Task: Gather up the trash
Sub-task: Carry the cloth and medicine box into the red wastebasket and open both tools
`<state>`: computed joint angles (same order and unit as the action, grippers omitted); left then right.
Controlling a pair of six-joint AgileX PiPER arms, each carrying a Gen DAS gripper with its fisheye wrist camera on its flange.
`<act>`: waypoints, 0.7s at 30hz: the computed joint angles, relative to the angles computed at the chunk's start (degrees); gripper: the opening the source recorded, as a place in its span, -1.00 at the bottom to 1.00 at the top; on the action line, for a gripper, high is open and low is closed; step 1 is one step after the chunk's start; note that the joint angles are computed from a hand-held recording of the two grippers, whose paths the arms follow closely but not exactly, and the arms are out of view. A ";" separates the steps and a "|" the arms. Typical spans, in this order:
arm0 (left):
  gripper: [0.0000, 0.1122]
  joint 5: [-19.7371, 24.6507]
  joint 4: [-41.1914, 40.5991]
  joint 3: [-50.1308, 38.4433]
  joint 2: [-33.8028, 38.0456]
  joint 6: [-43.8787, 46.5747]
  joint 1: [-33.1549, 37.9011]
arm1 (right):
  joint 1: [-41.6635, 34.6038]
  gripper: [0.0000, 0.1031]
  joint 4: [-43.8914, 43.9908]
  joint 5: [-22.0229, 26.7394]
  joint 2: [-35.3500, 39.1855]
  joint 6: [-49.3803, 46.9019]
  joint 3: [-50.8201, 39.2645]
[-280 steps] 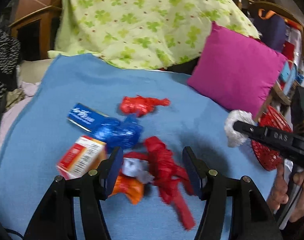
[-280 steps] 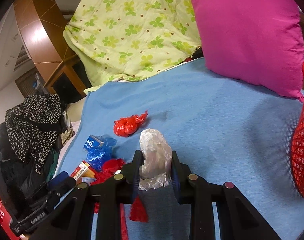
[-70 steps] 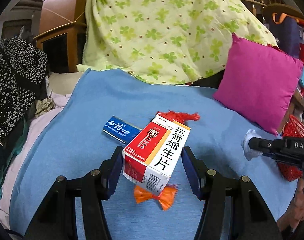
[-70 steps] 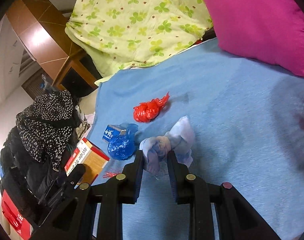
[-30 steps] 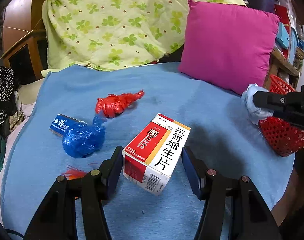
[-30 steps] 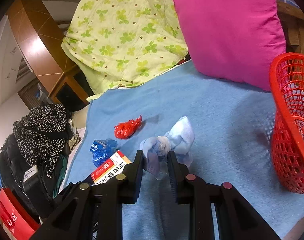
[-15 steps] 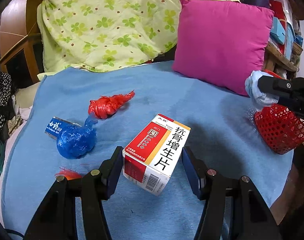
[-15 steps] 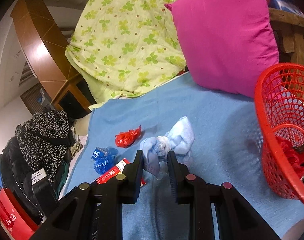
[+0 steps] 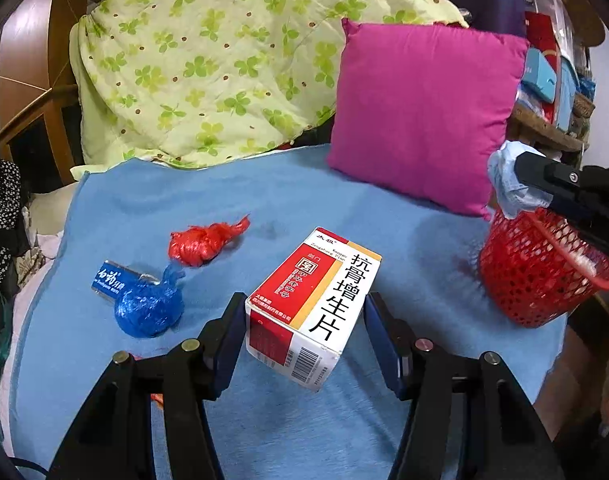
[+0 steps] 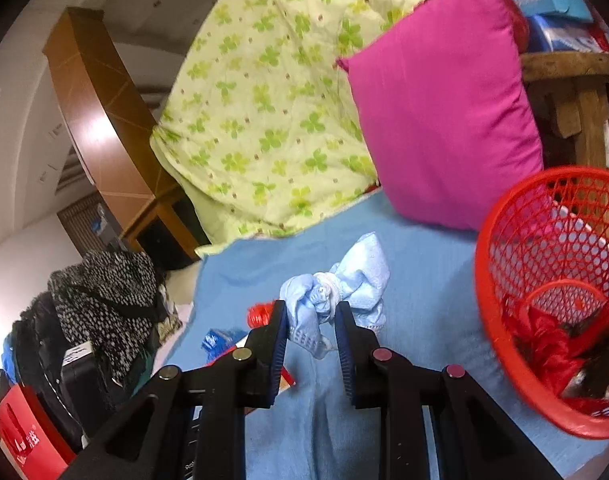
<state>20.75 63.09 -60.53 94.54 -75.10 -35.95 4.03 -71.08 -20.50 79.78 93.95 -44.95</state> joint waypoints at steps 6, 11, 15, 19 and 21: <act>0.08 -0.86 -11.87 -4.60 -0.50 11.02 -0.24 | -5.18 -0.50 7.36 -2.81 -5.15 -7.27 4.06; 0.08 0.28 -21.30 -10.99 0.01 21.20 -2.32 | -15.80 -0.50 5.52 -10.25 -7.46 -3.54 6.43; 0.08 1.41 -28.94 -17.38 2.20 29.02 -4.71 | -24.55 -0.50 4.12 -16.46 -7.73 -0.43 7.73; 0.08 4.06 -39.68 -26.56 7.18 39.27 -6.88 | -32.94 -0.50 3.01 -22.41 -6.89 2.95 8.77; 0.08 6.07 -43.05 -31.97 10.36 42.61 -8.24 | -36.99 -0.50 2.64 -25.88 -5.69 4.88 9.20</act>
<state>26.81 20.05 -92.50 104.91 -32.50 -44.19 -32.95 -68.44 -46.38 74.08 98.83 -35.76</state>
